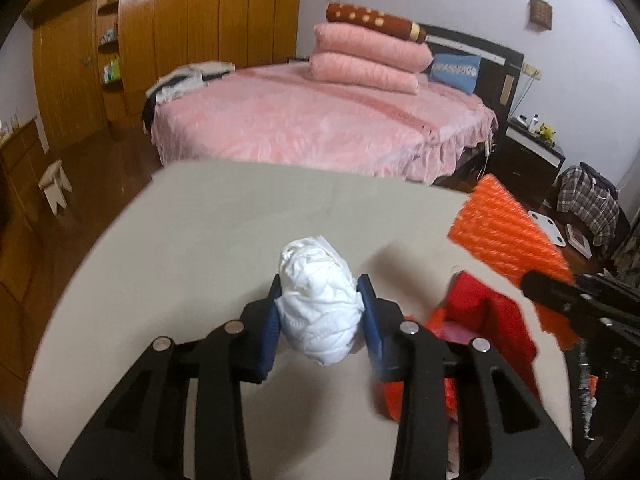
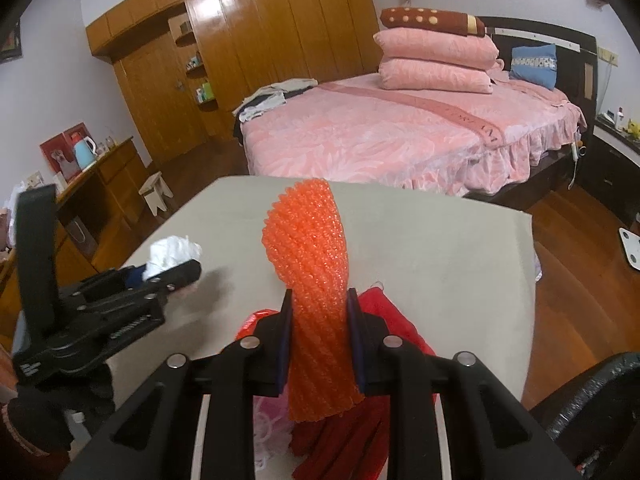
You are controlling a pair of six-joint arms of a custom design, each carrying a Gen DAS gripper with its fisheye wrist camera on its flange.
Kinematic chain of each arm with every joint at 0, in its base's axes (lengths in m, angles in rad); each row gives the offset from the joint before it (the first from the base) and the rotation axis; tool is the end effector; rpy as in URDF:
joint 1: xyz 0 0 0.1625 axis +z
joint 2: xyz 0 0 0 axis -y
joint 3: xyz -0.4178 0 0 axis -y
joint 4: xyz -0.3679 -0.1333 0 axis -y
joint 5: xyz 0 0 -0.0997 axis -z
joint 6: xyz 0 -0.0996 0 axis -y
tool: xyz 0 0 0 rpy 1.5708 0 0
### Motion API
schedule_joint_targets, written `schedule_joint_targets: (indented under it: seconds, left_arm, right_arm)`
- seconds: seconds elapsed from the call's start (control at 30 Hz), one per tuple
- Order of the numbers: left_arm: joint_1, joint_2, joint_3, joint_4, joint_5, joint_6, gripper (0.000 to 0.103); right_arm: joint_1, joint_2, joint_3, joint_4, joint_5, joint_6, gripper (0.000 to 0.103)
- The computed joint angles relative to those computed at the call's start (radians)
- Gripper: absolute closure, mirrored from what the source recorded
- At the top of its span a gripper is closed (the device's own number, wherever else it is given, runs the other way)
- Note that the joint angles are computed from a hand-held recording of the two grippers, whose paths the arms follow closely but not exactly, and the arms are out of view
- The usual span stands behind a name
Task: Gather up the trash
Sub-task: 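Carry the tissue ball and orange mesh over the bin and open both grippers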
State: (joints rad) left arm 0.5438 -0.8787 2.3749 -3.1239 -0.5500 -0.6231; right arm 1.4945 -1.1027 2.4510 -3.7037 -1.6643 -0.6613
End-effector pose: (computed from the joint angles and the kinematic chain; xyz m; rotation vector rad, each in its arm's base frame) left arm -0.2264 -0.3919 0.0710 0.4255 2.2608 -0.9905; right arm 0.0924 -0.4186 0.1768 0.7045 -2.5148 0.9637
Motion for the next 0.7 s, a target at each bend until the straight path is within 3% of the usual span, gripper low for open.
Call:
schedule_joint_targets:
  seconds: [0.3,0.7]
  left_arm:
    - [-0.156,-0.099,0.008,0.254,0.020,-0.207,0.068]
    - [-0.305,-0.107,-0.005,0.354,0.029,-0.316,0.068]
  right_arm:
    - [0.013,-0.140,0.082,0.024,0.033,0.006,0.079]
    - [-0.023,-0.382,0.203,0.070,0.075,-0.014,0.079]
